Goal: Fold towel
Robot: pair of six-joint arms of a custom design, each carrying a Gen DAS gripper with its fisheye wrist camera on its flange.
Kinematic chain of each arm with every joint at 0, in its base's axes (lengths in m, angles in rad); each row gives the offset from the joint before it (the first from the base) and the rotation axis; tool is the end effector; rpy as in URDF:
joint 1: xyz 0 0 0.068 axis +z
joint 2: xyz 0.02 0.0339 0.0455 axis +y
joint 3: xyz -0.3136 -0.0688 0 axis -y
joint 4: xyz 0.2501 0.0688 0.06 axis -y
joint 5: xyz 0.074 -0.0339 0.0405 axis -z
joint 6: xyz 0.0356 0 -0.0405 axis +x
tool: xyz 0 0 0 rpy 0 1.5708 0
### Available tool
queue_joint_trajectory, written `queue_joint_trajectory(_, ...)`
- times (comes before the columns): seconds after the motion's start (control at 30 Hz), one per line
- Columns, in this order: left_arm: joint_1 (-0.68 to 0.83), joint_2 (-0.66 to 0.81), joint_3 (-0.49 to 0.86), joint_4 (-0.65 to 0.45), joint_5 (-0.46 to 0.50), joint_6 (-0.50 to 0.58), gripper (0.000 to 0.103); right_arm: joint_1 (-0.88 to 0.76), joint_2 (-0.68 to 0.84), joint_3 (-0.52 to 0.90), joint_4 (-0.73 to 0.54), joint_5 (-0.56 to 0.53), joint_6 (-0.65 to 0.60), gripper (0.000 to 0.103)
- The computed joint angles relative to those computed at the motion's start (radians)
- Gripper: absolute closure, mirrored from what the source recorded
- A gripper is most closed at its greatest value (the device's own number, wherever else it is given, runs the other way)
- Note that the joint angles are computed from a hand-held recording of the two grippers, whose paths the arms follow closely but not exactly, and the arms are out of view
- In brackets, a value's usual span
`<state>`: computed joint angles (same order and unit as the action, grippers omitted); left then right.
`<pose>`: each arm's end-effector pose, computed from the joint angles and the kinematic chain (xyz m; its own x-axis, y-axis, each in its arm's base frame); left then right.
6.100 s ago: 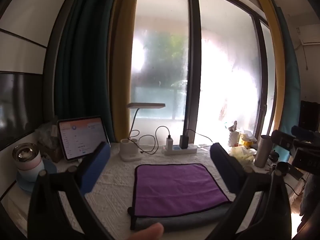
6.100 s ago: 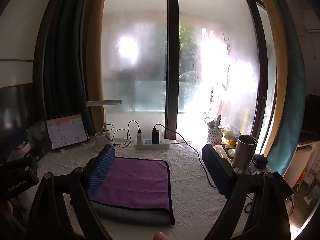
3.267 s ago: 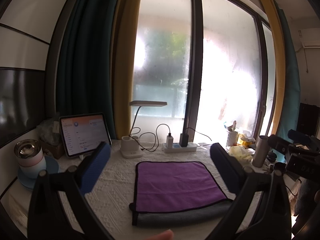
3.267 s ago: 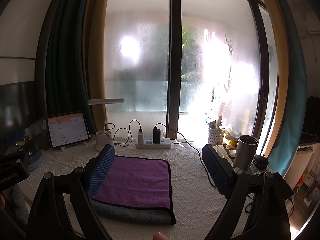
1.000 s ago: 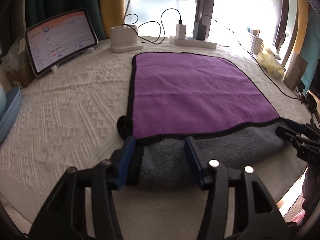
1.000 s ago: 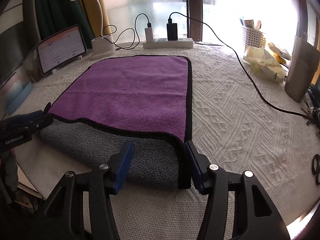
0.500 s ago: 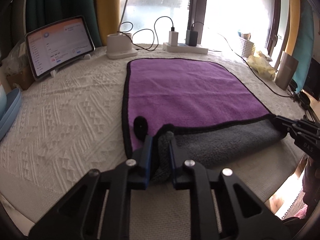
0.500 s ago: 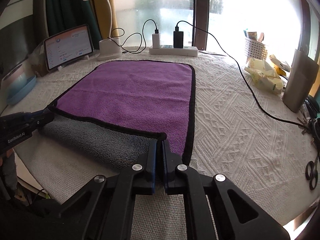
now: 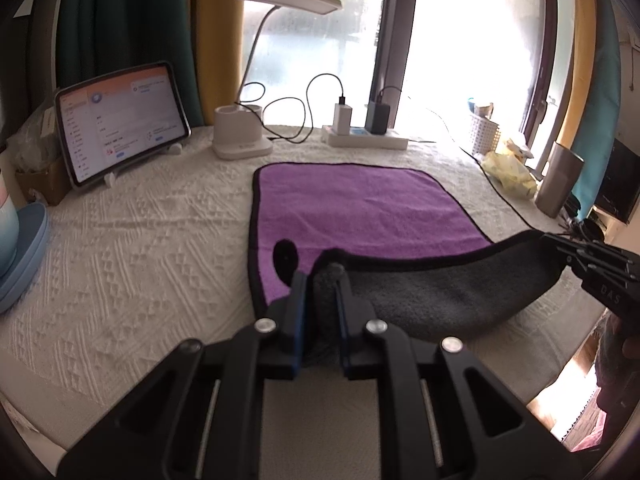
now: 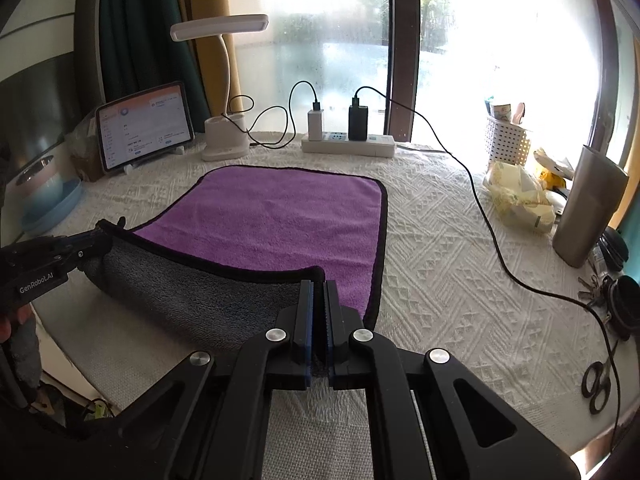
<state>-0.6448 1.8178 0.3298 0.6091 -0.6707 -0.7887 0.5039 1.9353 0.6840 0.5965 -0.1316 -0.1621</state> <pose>0.2068 -0.1279 0.0948 -0.5429 -0.2871 -0.7892 -0.3281 0.9376 -0.1153 0.3077 0.1750 0.1213 -0.4344 -0.4222 -0.7957 -0.6484 0.7597 -0.0491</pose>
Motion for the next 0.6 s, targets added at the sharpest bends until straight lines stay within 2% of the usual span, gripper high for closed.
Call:
queue_joint_trajectory(0.33,0.085,-0.086,0.037,-0.047,0.030,0.098,0.089,-0.007,-0.022,0.080,-0.077,-0.003,0.009,0.098)
queue_joint_trajectory(0.6,0.177,-0.108,0.094,-0.070,0.087,0.187,0.089,-0.024,0.001,0.199,-0.159,-0.011,0.016,0.098)
